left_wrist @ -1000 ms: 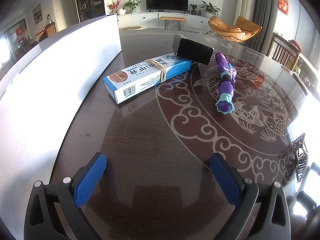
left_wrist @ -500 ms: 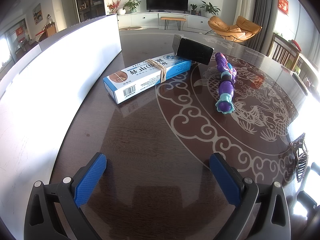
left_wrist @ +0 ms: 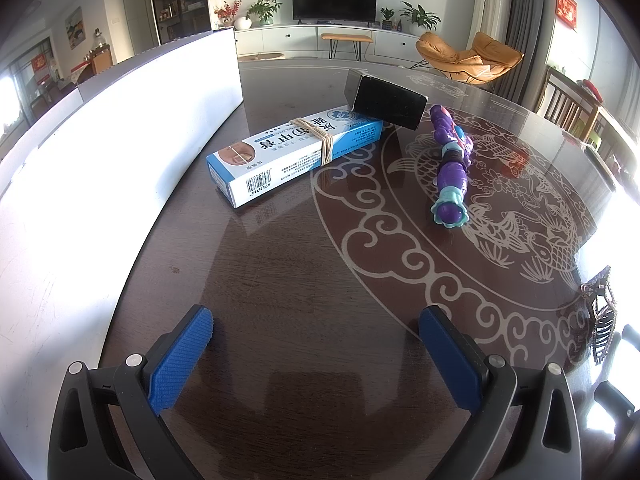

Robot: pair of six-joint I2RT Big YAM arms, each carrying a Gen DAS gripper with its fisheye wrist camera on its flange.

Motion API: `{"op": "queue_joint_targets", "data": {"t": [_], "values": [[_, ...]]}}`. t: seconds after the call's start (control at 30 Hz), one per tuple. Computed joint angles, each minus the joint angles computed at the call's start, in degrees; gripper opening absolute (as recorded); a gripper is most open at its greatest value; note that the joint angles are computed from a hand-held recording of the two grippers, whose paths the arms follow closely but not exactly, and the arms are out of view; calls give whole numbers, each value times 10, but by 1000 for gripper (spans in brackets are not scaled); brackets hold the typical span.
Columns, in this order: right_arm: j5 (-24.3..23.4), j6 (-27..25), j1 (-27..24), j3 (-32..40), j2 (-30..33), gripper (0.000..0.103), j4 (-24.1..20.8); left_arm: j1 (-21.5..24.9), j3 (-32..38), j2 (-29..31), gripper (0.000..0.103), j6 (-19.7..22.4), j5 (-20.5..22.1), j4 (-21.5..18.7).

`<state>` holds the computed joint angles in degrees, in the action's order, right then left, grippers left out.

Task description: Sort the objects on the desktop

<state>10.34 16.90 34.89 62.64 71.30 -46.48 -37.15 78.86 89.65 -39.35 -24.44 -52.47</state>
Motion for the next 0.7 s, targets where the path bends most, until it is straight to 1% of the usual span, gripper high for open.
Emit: {"op": "queue_joint_targets", "data": {"t": [0.7], "values": [[-2, 6, 1, -3, 0, 103, 7, 0, 1, 0, 103, 0, 0, -1]]}}
